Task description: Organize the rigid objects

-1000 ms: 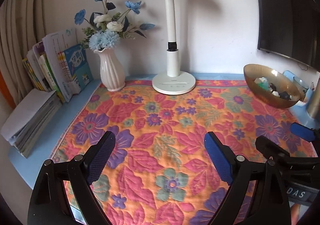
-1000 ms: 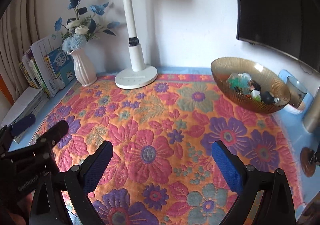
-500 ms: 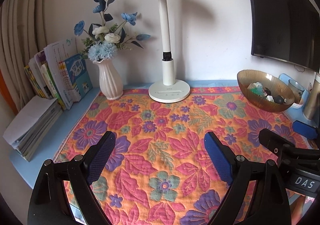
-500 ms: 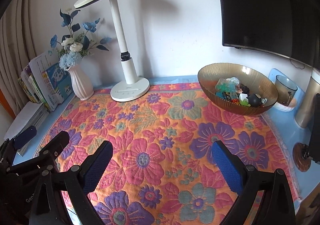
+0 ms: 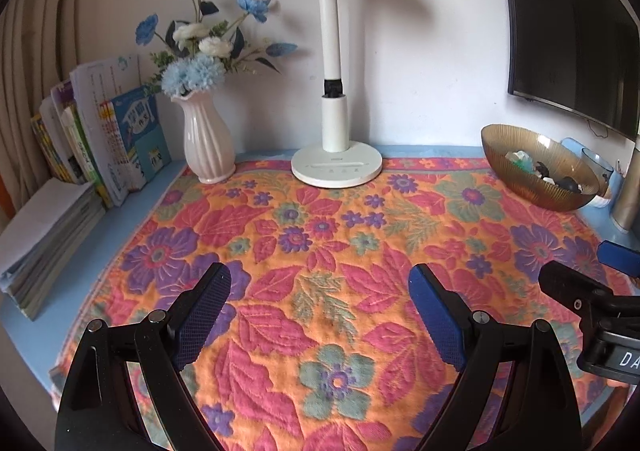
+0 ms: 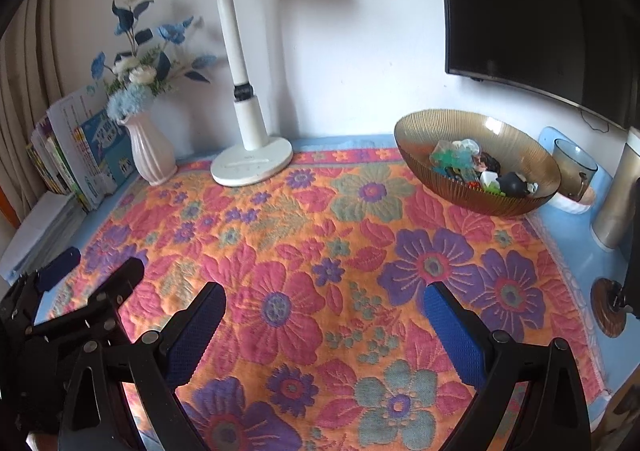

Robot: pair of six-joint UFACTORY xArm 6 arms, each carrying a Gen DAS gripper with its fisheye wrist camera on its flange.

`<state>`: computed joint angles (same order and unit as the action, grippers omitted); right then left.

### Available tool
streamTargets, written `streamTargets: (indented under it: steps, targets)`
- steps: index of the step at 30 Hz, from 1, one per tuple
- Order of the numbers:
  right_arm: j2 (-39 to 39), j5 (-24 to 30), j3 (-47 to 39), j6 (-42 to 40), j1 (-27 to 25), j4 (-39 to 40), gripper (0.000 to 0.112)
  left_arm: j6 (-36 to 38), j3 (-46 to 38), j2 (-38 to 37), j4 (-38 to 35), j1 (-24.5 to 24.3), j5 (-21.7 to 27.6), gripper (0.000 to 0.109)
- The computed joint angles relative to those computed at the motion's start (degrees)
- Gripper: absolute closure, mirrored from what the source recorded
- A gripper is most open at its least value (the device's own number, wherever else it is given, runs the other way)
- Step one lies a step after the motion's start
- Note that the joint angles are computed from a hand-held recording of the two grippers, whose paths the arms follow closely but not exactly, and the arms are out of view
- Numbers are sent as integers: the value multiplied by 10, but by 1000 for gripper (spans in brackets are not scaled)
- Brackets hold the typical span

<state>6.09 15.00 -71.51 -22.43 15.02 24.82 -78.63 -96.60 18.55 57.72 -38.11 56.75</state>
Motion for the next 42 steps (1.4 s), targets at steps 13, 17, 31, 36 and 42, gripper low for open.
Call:
streamTargets:
  steps: [13,17,31,36,42]
  targets:
    - [126,20,-115,46,10,-61,13,50,-20,54,-37,43,-51,17]
    - [153,26,-131,68,8,-80,13,65,-33,65,-72,48,-40,16]
    - [140,-18,-103,71,13,-103,13,71,-40,70,-88,50,-24,16]
    - [136,-35,-94,92,13,-133,9,68,-38,69,-86,50,-25,15]
    - [137,-31,-96,102,12,-146,9,65,-42,71,-89,49,-15,14]
